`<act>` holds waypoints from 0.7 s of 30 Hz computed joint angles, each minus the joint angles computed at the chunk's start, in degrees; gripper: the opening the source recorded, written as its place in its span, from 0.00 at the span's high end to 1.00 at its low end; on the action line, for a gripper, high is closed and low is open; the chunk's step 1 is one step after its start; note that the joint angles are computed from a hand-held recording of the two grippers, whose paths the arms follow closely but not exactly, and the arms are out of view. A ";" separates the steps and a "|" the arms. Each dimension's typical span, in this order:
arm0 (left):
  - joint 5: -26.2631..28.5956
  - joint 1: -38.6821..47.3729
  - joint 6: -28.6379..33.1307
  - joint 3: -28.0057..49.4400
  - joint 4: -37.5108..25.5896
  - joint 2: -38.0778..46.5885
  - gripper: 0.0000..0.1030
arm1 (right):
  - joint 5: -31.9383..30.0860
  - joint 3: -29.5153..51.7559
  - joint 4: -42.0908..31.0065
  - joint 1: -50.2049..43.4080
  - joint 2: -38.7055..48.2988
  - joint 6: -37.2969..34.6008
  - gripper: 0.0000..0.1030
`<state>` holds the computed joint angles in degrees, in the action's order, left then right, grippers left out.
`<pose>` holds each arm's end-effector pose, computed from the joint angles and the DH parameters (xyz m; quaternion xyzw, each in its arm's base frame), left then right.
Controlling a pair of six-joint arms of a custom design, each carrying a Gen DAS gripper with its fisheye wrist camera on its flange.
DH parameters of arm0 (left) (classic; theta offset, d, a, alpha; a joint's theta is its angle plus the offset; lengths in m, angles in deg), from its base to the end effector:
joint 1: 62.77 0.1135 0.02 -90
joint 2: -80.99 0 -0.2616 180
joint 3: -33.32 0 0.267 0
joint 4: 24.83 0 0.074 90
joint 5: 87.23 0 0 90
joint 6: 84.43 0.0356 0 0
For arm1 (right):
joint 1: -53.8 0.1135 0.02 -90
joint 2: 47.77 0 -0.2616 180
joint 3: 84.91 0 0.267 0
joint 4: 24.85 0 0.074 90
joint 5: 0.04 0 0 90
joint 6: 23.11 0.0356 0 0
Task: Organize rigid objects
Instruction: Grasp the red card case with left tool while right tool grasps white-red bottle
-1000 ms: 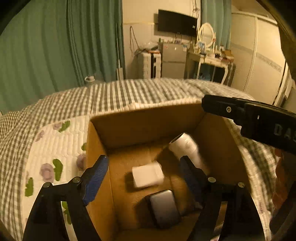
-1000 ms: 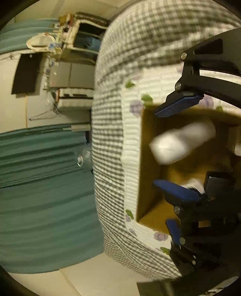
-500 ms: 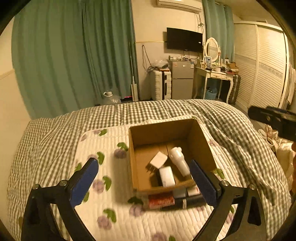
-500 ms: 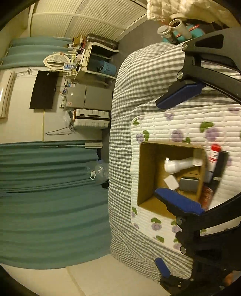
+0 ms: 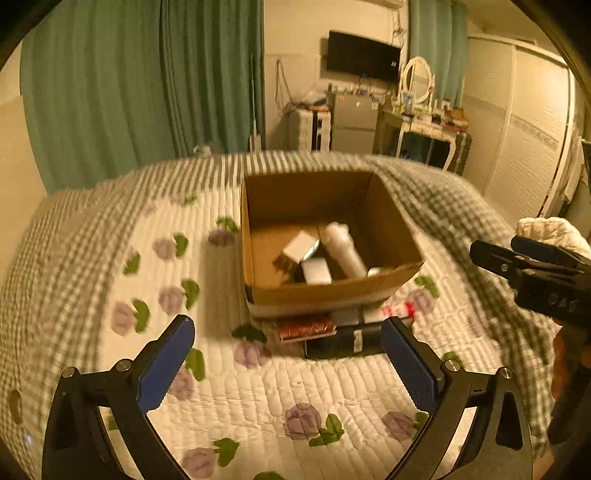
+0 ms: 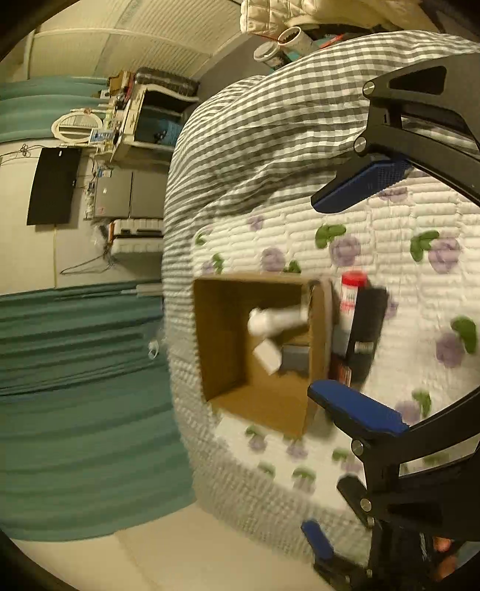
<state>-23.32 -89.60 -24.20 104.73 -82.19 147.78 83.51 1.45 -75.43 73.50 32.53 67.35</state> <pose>0.2277 -0.0976 0.2911 -0.0958 0.9210 0.0408 0.3754 0.2994 0.1114 0.3229 -0.1753 0.9042 0.1186 0.3709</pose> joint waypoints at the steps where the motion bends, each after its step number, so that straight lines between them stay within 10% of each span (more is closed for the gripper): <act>1: 0.93 0.58 0.11 -1.01 1.29 0.57 0.00 | 3.15 -1.93 3.32 1.08 1.31 -0.89 0.11; 18: 14.02 9.54 2.72 0.12 17.50 24.87 0.03 | 1.50 0.17 12.70 -1.09 21.84 -0.70 0.11; 21: 14.79 9.49 2.11 0.08 16.87 25.61 0.30 | 0.97 0.01 12.52 -1.55 22.19 0.07 0.11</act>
